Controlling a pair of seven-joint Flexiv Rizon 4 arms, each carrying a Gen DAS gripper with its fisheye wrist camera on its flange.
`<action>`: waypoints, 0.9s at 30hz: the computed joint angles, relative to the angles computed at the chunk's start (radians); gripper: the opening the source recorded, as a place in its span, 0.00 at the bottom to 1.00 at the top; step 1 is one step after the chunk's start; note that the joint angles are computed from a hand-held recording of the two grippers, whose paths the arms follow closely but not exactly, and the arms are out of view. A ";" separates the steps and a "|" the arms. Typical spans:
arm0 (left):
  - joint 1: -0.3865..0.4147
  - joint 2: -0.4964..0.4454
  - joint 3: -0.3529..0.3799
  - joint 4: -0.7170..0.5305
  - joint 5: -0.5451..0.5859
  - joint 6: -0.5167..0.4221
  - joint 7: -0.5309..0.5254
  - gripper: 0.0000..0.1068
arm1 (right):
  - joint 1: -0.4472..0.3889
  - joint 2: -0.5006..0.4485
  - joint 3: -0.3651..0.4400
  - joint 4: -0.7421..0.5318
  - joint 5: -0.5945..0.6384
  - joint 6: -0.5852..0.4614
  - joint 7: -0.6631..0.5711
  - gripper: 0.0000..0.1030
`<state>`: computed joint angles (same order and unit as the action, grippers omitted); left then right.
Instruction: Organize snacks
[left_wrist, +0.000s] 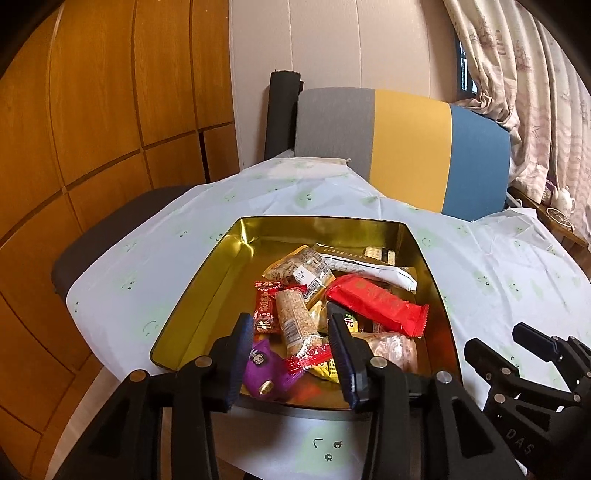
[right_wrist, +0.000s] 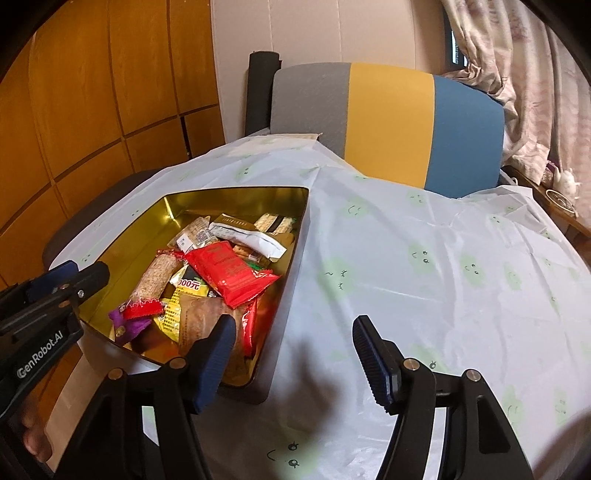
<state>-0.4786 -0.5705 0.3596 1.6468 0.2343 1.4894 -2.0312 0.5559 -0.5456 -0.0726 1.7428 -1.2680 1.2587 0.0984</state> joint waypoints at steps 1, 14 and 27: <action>0.005 0.002 -0.006 0.002 -0.002 0.003 0.002 0.40 | 0.000 0.000 -0.002 0.000 -0.002 -0.001 0.004 0.67; -0.015 0.001 0.016 0.013 -0.022 0.027 0.004 0.40 | 0.000 0.002 0.002 -0.001 -0.018 -0.015 0.010 0.68; -0.027 0.001 0.032 0.010 -0.012 0.022 -0.010 0.40 | -0.001 0.001 0.004 0.000 -0.013 -0.014 0.002 0.69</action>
<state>-0.5060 -0.5692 0.3919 1.6568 0.2227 1.5117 -2.0413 0.5547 -0.5451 -0.0683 1.7428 -1.2808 1.2448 0.1005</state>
